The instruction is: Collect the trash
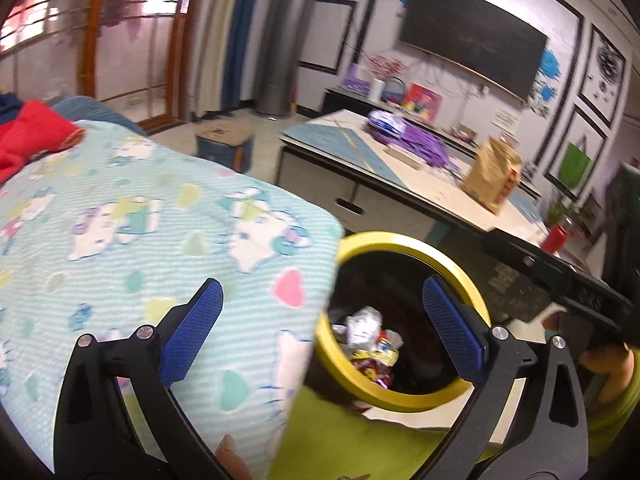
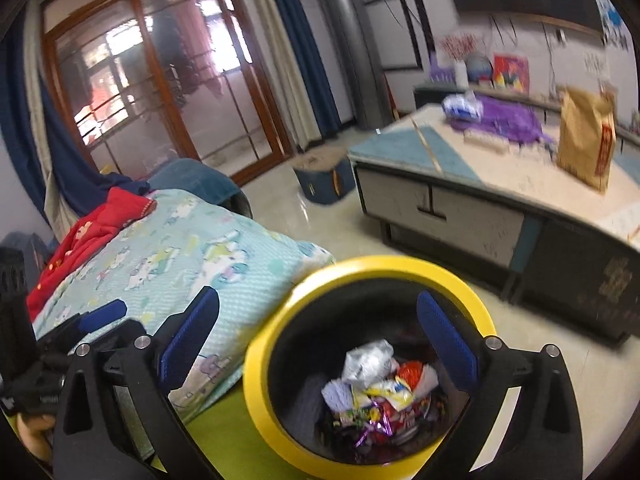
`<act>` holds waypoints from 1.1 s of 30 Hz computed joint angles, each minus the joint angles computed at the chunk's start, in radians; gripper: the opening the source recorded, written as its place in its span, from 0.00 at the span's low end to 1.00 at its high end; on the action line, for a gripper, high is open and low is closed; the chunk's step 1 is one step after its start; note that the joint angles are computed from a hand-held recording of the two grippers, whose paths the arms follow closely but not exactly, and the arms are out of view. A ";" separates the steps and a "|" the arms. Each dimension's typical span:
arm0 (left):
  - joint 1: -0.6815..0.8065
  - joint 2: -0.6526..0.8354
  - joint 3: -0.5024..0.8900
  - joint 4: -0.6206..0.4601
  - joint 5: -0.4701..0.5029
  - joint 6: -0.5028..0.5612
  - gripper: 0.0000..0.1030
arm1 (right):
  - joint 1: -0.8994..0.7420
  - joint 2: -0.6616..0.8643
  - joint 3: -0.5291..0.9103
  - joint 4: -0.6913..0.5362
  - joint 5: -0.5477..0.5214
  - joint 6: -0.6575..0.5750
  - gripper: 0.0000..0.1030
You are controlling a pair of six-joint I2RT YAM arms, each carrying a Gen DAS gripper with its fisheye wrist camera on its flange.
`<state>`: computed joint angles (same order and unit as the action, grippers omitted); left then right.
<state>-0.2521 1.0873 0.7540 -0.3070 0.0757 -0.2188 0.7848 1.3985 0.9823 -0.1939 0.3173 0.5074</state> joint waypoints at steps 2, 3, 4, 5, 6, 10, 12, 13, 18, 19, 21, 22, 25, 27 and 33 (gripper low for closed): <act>0.034 -0.038 -0.011 -0.013 -0.011 0.003 0.89 | 0.039 0.002 -0.001 0.025 0.039 -0.011 0.94; 0.051 -0.052 -0.014 -0.017 -0.010 0.007 0.89 | 0.058 0.000 -0.006 0.039 0.054 -0.016 0.94; 0.064 -0.071 -0.019 -0.021 -0.015 0.008 0.89 | 0.080 0.001 -0.009 0.058 0.078 -0.023 0.94; 0.078 -0.092 -0.025 -0.024 -0.020 0.010 0.89 | 0.098 0.000 -0.014 0.075 0.099 -0.030 0.94; 0.095 -0.120 -0.034 -0.027 -0.030 0.015 0.89 | 0.109 -0.004 -0.017 0.086 0.113 -0.037 0.94; 0.144 -0.214 -0.071 -0.034 -0.033 0.029 0.89 | 0.175 -0.009 -0.026 0.140 0.209 -0.062 0.94; 0.163 -0.256 -0.088 -0.039 -0.030 0.036 0.89 | 0.212 -0.012 -0.034 0.167 0.254 -0.072 0.94; 0.173 -0.276 -0.095 -0.042 -0.028 0.038 0.89 | 0.234 -0.012 -0.038 0.182 0.282 -0.081 0.94; 0.197 -0.387 -0.133 -0.065 -0.031 0.053 0.89 | 0.342 -0.021 -0.073 0.300 0.436 -0.164 0.94; 0.197 -0.406 -0.137 -0.071 -0.035 0.055 0.89 | 0.355 -0.020 -0.078 0.318 0.455 -0.174 0.94; 0.198 -0.464 -0.153 -0.092 -0.041 0.063 0.89 | 0.394 -0.013 -0.087 0.362 0.511 -0.215 0.94; 0.196 -0.499 -0.164 -0.100 -0.045 0.065 0.89 | 0.413 -0.002 -0.086 0.383 0.542 -0.248 0.94; 0.182 -0.573 -0.185 -0.118 -0.076 0.060 0.89 | 0.440 0.014 -0.088 0.406 0.592 -0.280 0.94; 0.171 -0.603 -0.190 -0.129 -0.088 0.048 0.89 | 0.439 0.022 -0.083 0.399 0.591 -0.278 0.94; 0.156 -0.637 -0.197 -0.121 -0.085 0.047 0.89 | 0.431 0.044 -0.081 0.393 0.576 -0.268 0.94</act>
<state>-0.0959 0.4502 0.5572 -0.4280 -0.0090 -0.1715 1.2163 1.4426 0.9016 0.1990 0.8930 0.2392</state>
